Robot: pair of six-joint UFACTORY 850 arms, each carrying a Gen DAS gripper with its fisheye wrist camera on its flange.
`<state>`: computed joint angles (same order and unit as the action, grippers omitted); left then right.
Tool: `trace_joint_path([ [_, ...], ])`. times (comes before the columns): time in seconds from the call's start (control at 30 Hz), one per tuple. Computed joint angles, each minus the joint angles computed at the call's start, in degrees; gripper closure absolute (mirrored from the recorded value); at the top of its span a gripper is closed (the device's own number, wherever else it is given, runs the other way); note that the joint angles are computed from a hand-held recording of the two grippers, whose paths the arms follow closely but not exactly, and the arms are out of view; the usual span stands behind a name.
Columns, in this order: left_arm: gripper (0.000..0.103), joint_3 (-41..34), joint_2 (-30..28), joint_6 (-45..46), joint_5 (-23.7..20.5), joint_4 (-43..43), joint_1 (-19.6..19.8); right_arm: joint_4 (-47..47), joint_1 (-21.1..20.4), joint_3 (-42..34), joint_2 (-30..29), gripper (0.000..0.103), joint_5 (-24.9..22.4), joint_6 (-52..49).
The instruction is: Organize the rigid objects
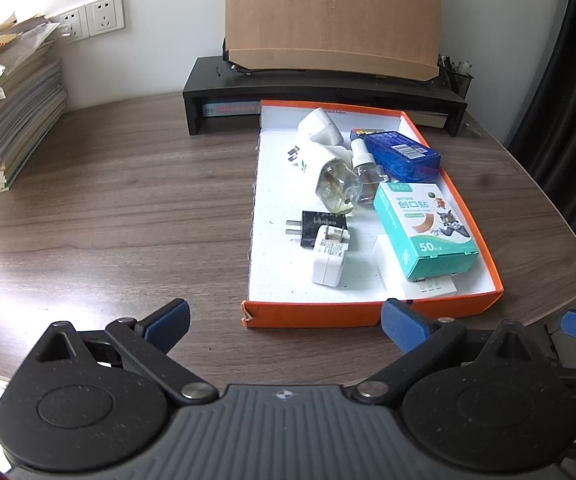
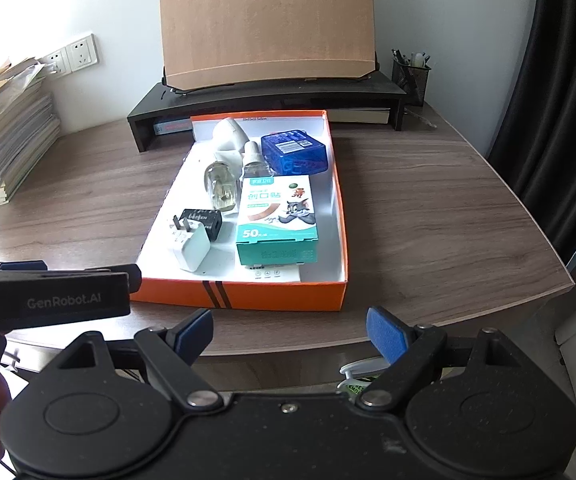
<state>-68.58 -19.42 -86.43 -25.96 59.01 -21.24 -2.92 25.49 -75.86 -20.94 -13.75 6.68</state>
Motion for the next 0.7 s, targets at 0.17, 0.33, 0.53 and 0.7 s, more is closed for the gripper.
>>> trace_joint_path([
  [0.17, 0.000, -0.4, -0.4, 0.8, -0.2, -0.8, 0.1, 2.5, 0.0, -0.4, -0.4, 0.004, -0.6, -2.8],
  [0.33, 0.000, -0.6, -0.6, 2.1, -0.1, -1.7, 0.1, 3.0, -0.1, -0.7, -0.6, 0.004, -0.9, -3.2],
  [0.53, 0.000, -0.8, -0.9, 2.9, -0.5, -2.7, 0.1, 2.3, -0.3, -1.5, -1.3, 0.004, -1.4, -2.5],
  [0.7, 0.000, -0.8, -0.9, 3.8, 0.1, -3.7, 0.2, 3.7, -0.6, -2.0, -1.7, 0.004, -1.9, -3.6],
])
